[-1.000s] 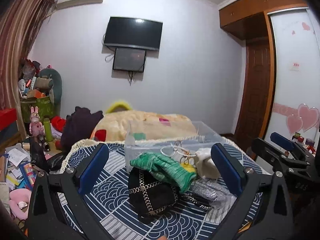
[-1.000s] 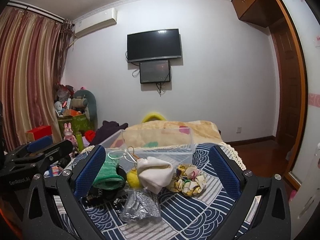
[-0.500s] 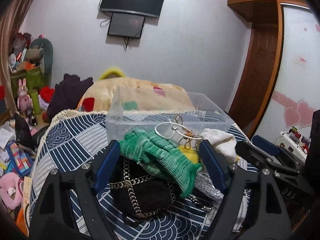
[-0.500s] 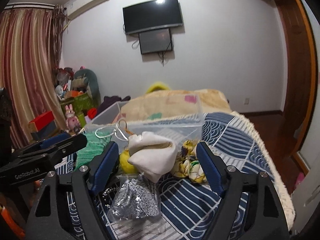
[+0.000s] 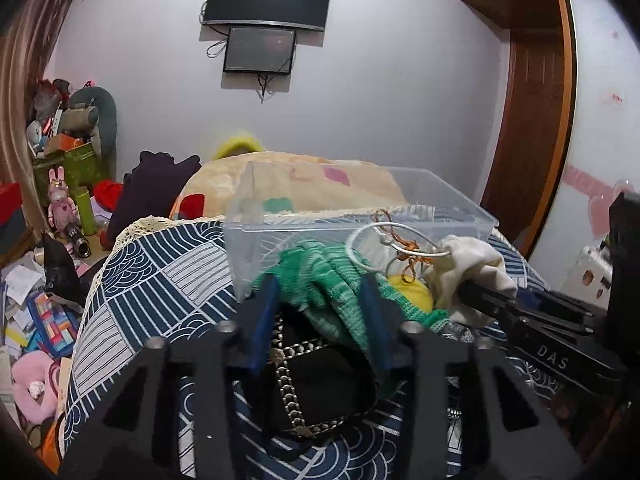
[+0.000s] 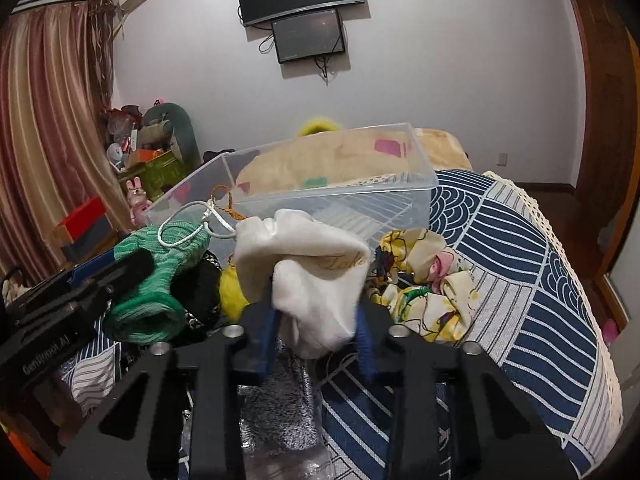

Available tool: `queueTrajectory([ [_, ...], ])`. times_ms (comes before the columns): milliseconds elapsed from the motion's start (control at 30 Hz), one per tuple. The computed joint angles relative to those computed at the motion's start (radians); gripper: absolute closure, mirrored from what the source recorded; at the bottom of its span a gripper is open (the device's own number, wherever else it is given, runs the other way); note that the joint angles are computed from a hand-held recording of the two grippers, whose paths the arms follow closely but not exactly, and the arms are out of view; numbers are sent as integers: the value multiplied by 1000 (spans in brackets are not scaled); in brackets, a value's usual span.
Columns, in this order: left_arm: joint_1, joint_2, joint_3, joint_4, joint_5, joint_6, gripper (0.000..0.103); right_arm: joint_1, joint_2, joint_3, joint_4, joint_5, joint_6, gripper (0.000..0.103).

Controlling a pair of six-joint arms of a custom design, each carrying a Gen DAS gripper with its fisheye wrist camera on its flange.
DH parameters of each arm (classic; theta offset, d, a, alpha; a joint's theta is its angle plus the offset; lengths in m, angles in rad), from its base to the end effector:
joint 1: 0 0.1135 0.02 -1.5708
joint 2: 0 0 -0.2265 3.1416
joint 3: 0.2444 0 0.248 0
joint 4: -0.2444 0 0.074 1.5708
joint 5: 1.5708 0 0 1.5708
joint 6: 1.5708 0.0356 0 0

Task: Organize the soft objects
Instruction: 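Grasp the green knit glove with the left tool while the right tool grasps the white cloth, then drop the white cloth into the clear box with the right tool while the left tool lifts the glove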

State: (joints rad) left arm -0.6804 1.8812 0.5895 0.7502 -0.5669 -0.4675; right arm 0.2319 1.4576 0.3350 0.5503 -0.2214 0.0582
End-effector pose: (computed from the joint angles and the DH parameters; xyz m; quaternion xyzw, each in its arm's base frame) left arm 0.2470 -0.1753 0.0608 -0.0481 0.8456 -0.0522 0.5290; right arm 0.2358 0.0637 0.0888 -0.1284 0.8647 0.1647 0.4568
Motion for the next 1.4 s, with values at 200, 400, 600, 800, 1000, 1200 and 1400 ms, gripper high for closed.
queueTrajectory([
  [200,1,-58,-56,19,18,17,89,-36,-69,-46,8,-27,1,83],
  [400,-36,-122,-81,13,-39,35,91,-54,-211,-88,-34,-36,-1,83],
  [600,-56,-196,-109,36,-64,71,91,-69,-368,-101,-112,-36,1,83],
  [800,-7,-249,-108,36,-9,87,91,-72,-406,-58,-147,-24,3,83],
  [1000,69,-259,-61,13,40,99,91,-52,-328,11,-132,5,0,83],
  [1200,140,-200,38,-37,72,120,91,-31,-202,111,-127,32,-3,83],
  [1400,182,-190,54,-127,148,93,91,-1,-79,185,-139,73,-30,83],
])
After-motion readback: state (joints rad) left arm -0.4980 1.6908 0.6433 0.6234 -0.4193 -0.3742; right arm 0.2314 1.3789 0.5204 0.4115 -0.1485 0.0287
